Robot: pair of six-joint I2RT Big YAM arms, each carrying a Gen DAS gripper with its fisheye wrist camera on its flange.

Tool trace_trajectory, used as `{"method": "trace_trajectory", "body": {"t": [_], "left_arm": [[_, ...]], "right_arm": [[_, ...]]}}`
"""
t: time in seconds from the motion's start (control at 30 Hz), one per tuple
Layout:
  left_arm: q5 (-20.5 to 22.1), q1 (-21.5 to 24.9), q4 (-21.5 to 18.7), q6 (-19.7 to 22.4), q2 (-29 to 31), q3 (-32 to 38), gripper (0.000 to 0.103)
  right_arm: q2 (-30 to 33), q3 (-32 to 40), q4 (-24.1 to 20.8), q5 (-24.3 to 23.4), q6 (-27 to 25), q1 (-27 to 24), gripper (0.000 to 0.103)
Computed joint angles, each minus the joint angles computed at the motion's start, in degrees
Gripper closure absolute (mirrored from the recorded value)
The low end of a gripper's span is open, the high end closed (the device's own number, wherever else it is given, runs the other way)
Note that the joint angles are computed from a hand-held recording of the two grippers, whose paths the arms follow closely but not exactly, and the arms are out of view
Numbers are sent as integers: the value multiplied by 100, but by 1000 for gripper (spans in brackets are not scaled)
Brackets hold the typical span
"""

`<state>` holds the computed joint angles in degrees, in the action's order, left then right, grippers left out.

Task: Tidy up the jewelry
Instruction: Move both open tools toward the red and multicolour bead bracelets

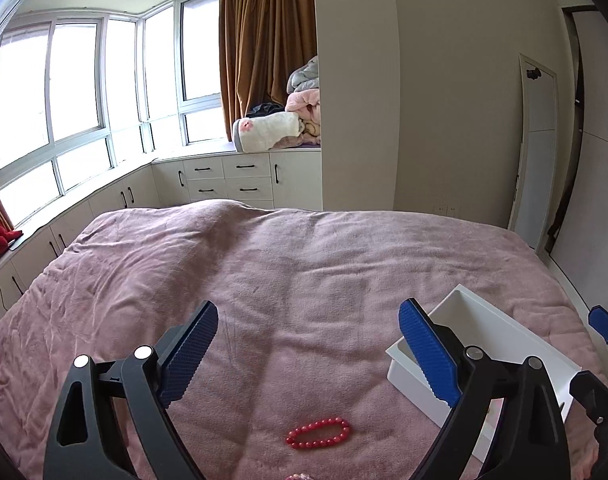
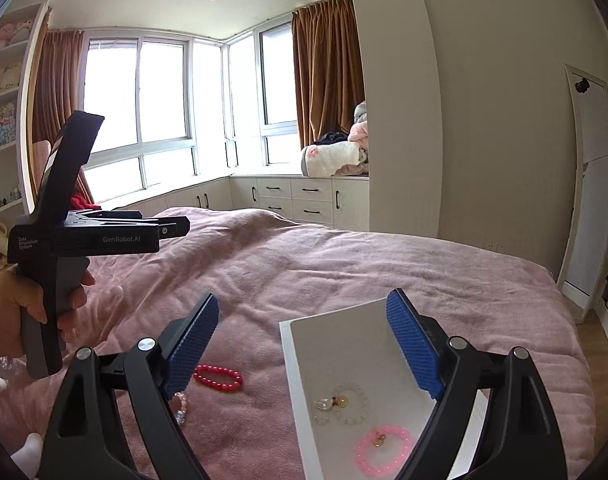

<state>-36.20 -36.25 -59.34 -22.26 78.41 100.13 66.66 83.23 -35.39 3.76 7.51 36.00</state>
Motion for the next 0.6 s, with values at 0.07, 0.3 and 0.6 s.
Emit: {"method": "trace_trajectory", "body": {"t": [0.07, 0.3, 0.6], "left_arm": [[-291, -28, 235, -24, -299, -309, 7], [-1033, -209, 918, -282, -1249, -1561, 4], [-538, -8, 793, -1358, -1841, -2788, 4]], "right_arm": [[42, 19, 132, -238, 123, 41, 17], [219, 15, 348, -408, 255, 248, 16], [645, 125, 332, -1014, 331, 419, 16]]}}
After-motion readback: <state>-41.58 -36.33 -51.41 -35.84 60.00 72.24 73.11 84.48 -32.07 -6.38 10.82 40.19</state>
